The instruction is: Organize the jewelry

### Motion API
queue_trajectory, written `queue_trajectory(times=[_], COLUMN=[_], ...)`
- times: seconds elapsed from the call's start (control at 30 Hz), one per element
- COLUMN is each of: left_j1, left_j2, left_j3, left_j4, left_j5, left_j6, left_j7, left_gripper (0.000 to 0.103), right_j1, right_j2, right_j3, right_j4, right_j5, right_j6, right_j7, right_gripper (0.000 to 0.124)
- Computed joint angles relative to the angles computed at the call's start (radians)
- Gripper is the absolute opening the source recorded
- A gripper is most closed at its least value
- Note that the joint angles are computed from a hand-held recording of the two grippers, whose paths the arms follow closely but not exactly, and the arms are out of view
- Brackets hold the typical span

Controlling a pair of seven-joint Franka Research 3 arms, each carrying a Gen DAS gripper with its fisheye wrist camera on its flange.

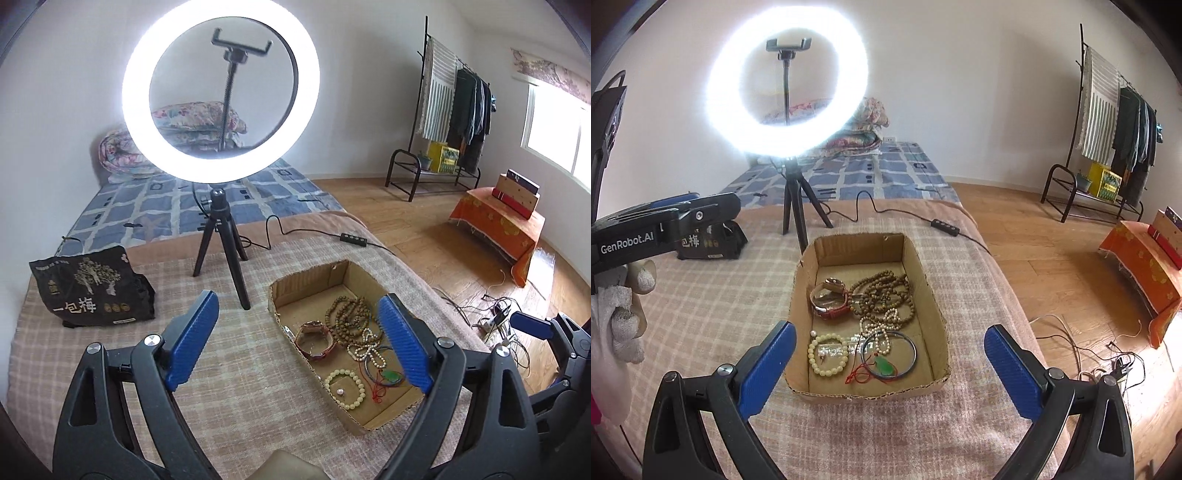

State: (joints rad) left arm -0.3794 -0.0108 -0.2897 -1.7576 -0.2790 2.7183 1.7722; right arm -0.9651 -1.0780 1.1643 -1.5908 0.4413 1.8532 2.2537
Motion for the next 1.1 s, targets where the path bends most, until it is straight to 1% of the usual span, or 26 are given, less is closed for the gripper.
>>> queue_trajectory(times=[0.13, 0.23, 0.4, 0.63, 0.8, 0.9, 1.0, 1.1], left_j1=[0.000, -0.011, -0.037, -0.082, -0.111, -0.123, -0.135, -0.139], left_j2=[-0.051, -0.092, -0.171, -0.296, -0.355, -0.383, -0.403, -0.423], left_j3=[0.011, 0.026, 0.062, 0.114, 0.149, 0.163, 0.177, 0.180], left_j4=[-0.027, -0.050, -0.105, -0.222, -0.280, -0.307, -0.332, -0.361], left_j5=[-0.020, -0.044, -0.083, -0.088, -0.091, -0.087, -0.091, -0.084], left_j6=[-0.007, -0.012, -0.018, -0.009, -0.013, -0.015, -0.011, 0.004], left_j7=[0.029, 0.053, 0.085, 0.115, 0.109, 0.106, 0.100, 0.081], left_gripper=[0.091, 0.091, 0.092, 0.092, 0.092, 0.092, 0.092, 0.092], right_j1=[-0.021, -0.056, -0.096, -0.132, -0.148, -0.147, -0.151, -0.160], right_j2=[-0.003, -0.017, -0.054, -0.099, -0.135, -0.159, -0.171, -0.181], right_j3=[-0.012, -0.025, -0.075, -0.147, -0.186, -0.207, -0.211, -0.214], right_j4=[0.062, 0.132, 0.213, 0.304, 0.336, 0.328, 0.327, 0.336], right_j5=[-0.008, -0.011, 0.018, 0.059, 0.082, 0.098, 0.105, 0.107], right_j6=[-0.037, -0.097, -0.173, -0.276, -0.318, -0.323, -0.329, -0.337], right_j7=[0.006, 0.001, -0.017, -0.002, 0.002, 0.015, 0.012, -0.003], right_gripper=[0.103, 0.103, 0.103, 0.103, 0.103, 0.103, 0.103, 0.103])
